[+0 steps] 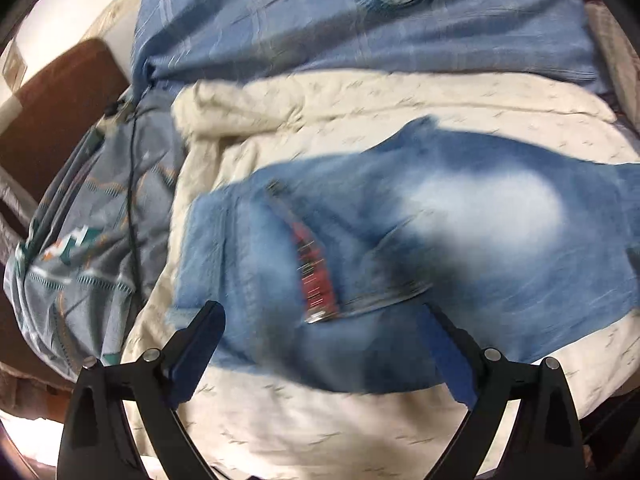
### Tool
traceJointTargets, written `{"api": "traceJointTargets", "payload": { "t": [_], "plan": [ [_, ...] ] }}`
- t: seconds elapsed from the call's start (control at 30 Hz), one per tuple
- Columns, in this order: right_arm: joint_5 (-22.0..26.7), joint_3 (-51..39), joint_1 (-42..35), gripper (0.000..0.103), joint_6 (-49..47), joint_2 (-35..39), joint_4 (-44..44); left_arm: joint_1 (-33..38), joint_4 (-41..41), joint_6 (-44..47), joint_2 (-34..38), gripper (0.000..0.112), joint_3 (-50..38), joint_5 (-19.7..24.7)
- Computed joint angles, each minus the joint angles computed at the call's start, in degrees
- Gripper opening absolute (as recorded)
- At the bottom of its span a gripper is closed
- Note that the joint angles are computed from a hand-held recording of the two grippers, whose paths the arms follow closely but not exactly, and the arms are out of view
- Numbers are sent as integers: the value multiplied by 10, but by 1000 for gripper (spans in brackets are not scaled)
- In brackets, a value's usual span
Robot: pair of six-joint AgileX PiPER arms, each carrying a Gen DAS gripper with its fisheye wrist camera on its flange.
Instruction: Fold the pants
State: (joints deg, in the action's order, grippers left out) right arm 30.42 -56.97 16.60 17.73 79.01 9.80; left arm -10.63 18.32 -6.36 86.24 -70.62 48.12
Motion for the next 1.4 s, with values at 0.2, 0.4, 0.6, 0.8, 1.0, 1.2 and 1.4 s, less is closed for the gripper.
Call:
{"api": "traceJointTargets", "payload": {
  "t": [0.2,0.4,0.6,0.8,1.0,1.2,1.4],
  "plan": [
    [17,40,-112,10,-36,-36,36,-66,19,-32,44,97,-16,15],
    [30,14,-210,10,-99,25,87,-109,63,-93,84,97,-6,26],
    [2,-19,-248,10,-171,87,173,-113,84,-120,97,103,-7,20],
    [-9,-16,-272,9,-229,98,255,-105,75,-124,88,103,11,-8],
    [-43,50,-310,10,-303,29,368,-100,73,-127,67,103,41,-33],
    [46,108,-395,12,-437,-36,525,-97,18,-102,72,103,-4,29],
    [120,167,-447,12,-475,-114,577,-141,13,-116,36,103,0,10]
  ]
}}
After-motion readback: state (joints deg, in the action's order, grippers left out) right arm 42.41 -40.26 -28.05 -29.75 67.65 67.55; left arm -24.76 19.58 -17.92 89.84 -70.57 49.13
